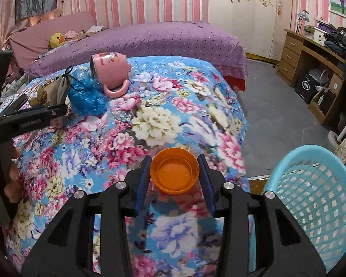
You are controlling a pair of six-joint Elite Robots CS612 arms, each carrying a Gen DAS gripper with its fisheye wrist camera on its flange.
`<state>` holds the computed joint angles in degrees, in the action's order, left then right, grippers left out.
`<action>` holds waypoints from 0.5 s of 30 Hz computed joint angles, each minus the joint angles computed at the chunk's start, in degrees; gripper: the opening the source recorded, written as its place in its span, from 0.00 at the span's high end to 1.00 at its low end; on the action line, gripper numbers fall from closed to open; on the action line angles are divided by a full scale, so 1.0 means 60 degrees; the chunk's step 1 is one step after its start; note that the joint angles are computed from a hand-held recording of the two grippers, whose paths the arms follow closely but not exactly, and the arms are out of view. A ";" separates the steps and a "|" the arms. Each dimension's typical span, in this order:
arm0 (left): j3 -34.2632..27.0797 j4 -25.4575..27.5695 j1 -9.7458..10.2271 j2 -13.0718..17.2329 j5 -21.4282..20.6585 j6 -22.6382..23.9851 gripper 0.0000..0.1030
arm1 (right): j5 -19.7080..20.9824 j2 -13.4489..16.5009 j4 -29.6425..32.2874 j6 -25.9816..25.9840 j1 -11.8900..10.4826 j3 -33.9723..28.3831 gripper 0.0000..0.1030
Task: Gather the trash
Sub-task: 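Grasp the grey cloth drawstring bag with the left tool while the right tool holds the orange bowl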
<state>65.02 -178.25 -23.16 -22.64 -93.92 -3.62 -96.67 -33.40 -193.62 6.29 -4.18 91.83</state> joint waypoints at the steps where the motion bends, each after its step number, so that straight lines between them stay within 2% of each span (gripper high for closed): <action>1: -0.0036 0.0110 0.0045 0.0012 -0.0182 -0.0029 0.59 | -0.0001 -0.0010 -0.0021 -0.0002 -0.0013 0.0021 0.60; 2: -0.0094 0.0229 0.0108 0.0037 -0.0483 -0.0034 0.65 | -0.0007 -0.0015 -0.0040 -0.0013 -0.0019 0.0038 0.60; 3: -0.0127 0.0220 0.0171 0.0060 -0.0853 -0.0030 0.78 | 0.0005 -0.0024 -0.0074 -0.0027 -0.0031 0.0066 0.60; 4: -0.0111 0.0140 0.0209 0.0063 -0.1147 -0.0018 0.87 | 0.0031 -0.0033 -0.0110 -0.0029 -0.0044 0.0094 0.60; 5: -0.0052 0.0009 0.0221 0.0044 -0.1200 0.0006 0.89 | 0.0052 -0.0049 -0.0171 -0.0022 -0.0061 0.0136 0.60; 8: 0.0390 -0.0665 0.0192 -0.0169 -0.0702 0.0305 0.95 | 0.0031 -0.0094 -0.0358 -0.0027 -0.0094 0.0247 0.60; 12: 0.0963 -0.1336 0.0244 -0.0451 -0.0409 0.0222 0.95 | -0.0043 -0.0153 -0.0551 -0.0137 -0.0115 0.0357 0.60; 15: 0.1411 -0.1840 0.0212 -0.0644 0.0101 0.0396 0.95 | 0.0019 -0.0199 -0.0716 -0.0155 -0.0134 0.0455 0.60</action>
<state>73.48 -189.28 -21.89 -26.50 -93.32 -1.25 -96.56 -34.60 -197.91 5.36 -4.98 94.56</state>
